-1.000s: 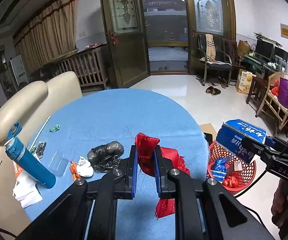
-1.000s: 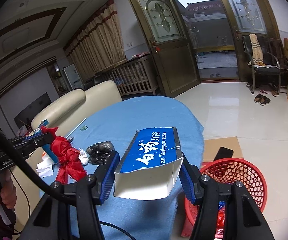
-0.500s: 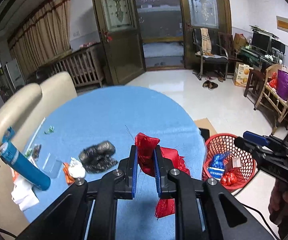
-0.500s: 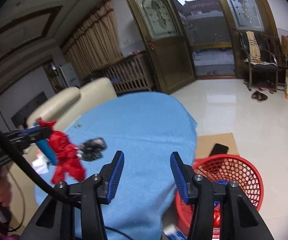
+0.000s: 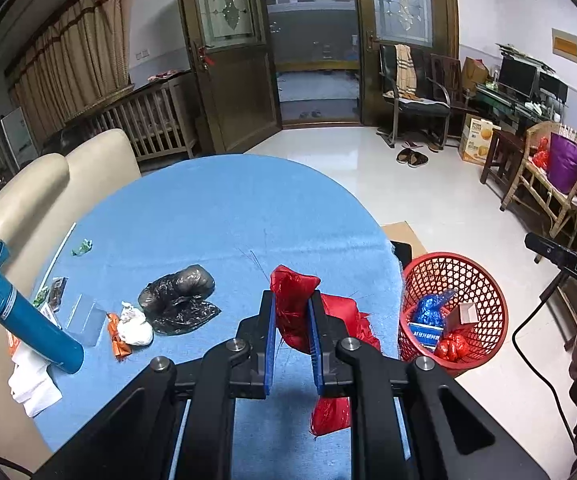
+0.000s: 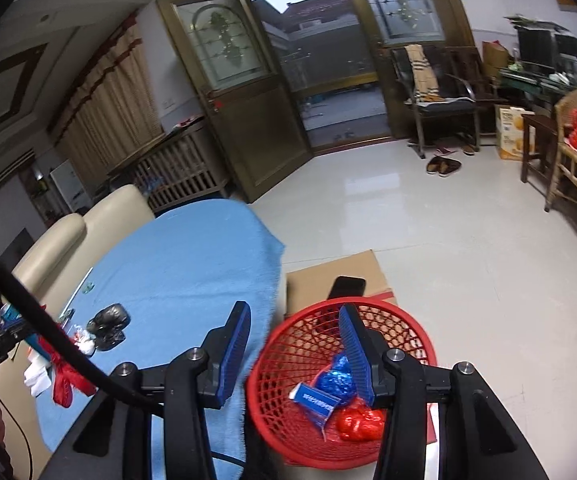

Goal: Collect trash
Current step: 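Carry the blue carton to the wastebasket and open the right gripper over it, then move the left gripper holding the red bag over the wastebasket and release it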

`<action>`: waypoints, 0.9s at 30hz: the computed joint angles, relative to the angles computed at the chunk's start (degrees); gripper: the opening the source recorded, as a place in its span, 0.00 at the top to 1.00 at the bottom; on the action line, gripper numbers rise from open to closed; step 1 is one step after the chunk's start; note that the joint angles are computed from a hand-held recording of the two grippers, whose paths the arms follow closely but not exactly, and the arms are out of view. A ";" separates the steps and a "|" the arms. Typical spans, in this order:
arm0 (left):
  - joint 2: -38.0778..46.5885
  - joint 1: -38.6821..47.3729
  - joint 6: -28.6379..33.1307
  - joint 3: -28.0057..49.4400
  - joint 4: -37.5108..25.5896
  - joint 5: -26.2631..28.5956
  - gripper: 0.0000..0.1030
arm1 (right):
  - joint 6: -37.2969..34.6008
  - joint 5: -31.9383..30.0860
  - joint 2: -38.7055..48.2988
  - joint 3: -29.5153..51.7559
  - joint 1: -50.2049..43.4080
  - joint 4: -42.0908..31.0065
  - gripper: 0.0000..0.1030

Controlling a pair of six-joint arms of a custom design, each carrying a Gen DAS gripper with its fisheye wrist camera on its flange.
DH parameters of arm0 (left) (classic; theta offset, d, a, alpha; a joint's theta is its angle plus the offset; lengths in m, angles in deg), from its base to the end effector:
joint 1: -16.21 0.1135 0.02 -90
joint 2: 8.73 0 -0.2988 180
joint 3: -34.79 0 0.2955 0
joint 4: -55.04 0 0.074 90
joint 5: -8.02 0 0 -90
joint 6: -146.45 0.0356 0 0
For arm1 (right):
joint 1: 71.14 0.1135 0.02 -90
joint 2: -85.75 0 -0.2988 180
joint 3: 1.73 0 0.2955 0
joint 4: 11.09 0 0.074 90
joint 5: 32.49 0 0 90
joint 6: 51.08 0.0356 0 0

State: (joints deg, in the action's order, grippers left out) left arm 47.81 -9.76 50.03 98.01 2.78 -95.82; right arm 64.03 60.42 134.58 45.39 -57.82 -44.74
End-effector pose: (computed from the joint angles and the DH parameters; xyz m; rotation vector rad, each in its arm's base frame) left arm 0.2058 -0.0908 0.3196 0.2823 2.3200 0.0062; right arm 0.2028 0.0462 0.2662 0.2553 2.1907 0.3220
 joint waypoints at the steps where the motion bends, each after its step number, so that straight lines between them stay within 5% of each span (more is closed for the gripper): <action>1: 0.15 -0.38 -0.10 0.19 -0.26 -0.16 0.85 | 0.02 -0.45 -0.16 -0.29 -0.60 0.08 0.51; 14: 2.66 -5.95 -1.56 1.05 -0.01 -3.39 0.85 | 1.47 -7.52 -1.55 -2.33 -6.10 -0.24 0.40; 27: 7.21 -9.83 -2.13 3.43 1.19 -2.48 0.85 | 1.87 -12.96 -1.89 -4.23 -11.52 1.38 0.40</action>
